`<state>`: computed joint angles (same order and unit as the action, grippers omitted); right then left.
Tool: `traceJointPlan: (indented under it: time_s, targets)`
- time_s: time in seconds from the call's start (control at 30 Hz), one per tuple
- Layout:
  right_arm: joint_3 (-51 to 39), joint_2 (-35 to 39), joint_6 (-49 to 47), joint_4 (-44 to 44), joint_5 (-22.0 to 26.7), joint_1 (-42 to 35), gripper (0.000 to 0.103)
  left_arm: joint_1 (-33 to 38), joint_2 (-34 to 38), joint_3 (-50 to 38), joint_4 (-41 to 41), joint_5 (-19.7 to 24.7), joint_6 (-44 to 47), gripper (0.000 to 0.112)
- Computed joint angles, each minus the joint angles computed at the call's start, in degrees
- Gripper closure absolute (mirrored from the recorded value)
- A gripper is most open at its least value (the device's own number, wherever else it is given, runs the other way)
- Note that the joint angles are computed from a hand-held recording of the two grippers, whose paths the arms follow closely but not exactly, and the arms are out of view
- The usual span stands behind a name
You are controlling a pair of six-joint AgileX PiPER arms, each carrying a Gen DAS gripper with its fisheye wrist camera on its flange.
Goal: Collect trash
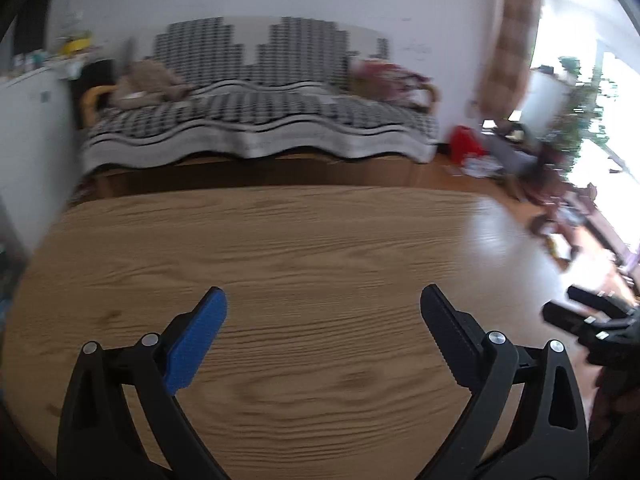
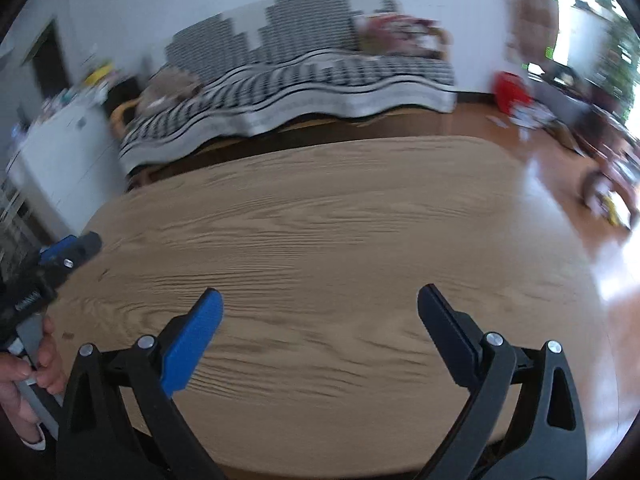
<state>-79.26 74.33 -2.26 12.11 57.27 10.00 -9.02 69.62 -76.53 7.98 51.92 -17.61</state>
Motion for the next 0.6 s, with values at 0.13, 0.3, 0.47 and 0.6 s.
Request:
traceJointPlan:
  time_s: [0.13,0.3,0.47,0.6]
  targets:
    - [-3.05,6.61,8.86,-8.19,-3.80,11.38,0.009,13.55,-1.36,4.17,-10.51,-1.27,9.53,0.018]
    - [-5.18,13.50,14.97,-14.14,-6.92,15.57,0.009,15.48,-1.33,6.39,-6.03,-2.44,8.33,0.018]
    - [-3.82,12.79,14.50,-12.09,-7.59,14.71,0.008,16.38,-1.18,6.26,-8.14,-1.23,8.43,0.018]
    - [-1.49,11.33,13.84,-11.11,-7.88,14.00,0.008,14.00,-1.40,6.35,-6.47,-1.38,6.23,0.018]
